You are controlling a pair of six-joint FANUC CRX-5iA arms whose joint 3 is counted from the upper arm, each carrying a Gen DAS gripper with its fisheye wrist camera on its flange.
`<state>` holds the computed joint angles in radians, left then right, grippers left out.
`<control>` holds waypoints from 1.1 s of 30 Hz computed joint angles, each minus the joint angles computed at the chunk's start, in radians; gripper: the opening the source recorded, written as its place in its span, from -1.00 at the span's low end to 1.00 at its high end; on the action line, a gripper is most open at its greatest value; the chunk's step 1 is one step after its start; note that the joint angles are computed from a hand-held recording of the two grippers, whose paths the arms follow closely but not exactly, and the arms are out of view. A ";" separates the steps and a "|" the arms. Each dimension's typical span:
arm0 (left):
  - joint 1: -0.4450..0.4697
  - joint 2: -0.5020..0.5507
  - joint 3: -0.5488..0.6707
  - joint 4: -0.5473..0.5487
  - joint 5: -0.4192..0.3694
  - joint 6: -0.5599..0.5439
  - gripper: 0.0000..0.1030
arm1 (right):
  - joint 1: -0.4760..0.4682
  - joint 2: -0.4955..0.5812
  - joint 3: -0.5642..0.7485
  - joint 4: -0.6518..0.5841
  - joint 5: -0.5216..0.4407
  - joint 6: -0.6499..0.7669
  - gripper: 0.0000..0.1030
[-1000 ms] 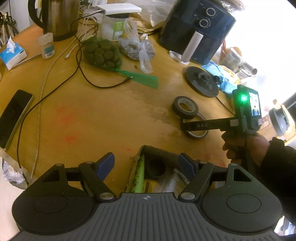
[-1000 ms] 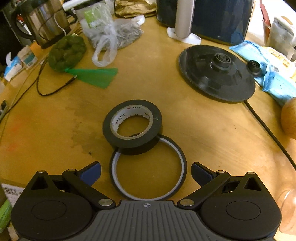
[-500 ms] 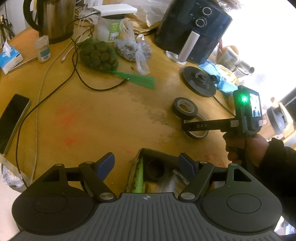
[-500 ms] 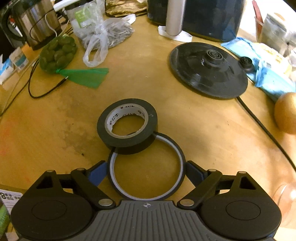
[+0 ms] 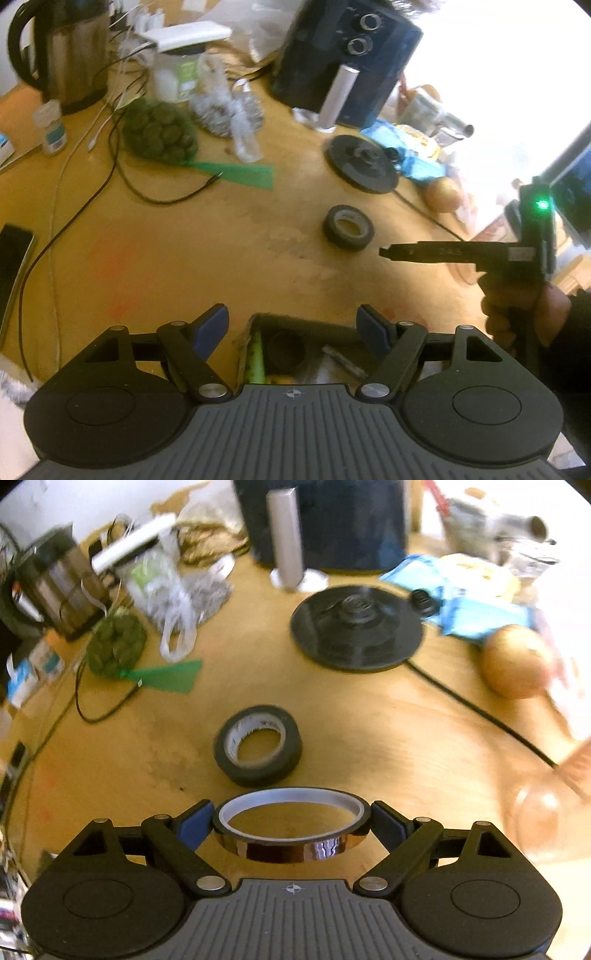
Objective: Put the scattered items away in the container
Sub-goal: 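Lift the clear tape ring off the table with the right tool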
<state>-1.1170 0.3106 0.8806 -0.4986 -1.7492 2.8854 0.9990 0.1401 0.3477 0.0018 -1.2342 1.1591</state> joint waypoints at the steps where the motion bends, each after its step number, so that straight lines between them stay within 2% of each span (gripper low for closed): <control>1: -0.001 -0.002 -0.001 -0.005 0.010 -0.010 0.47 | 0.003 -0.018 -0.012 0.014 0.005 -0.018 0.77; 9: -0.010 -0.007 -0.001 -0.045 0.104 -0.076 0.47 | 0.036 -0.132 -0.061 0.114 0.028 -0.132 0.77; 18: -0.033 0.044 0.084 -0.120 0.142 -0.081 0.47 | 0.011 -0.140 0.003 0.088 0.008 -0.085 0.77; 22: -0.039 0.091 0.163 -0.125 0.102 -0.111 0.47 | 0.000 -0.155 -0.003 0.080 0.036 -0.069 0.77; 27: -0.043 0.153 0.287 -0.129 0.024 -0.164 0.47 | -0.014 -0.215 -0.072 0.058 0.099 -0.091 0.77; 33: -0.034 0.215 0.411 -0.130 -0.031 -0.218 0.47 | -0.022 -0.277 -0.157 0.043 0.153 -0.103 0.77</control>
<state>-1.1511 0.5258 1.2918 -0.6289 -1.7800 2.6674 0.9773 -0.1370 0.1904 0.0449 -1.0811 1.0563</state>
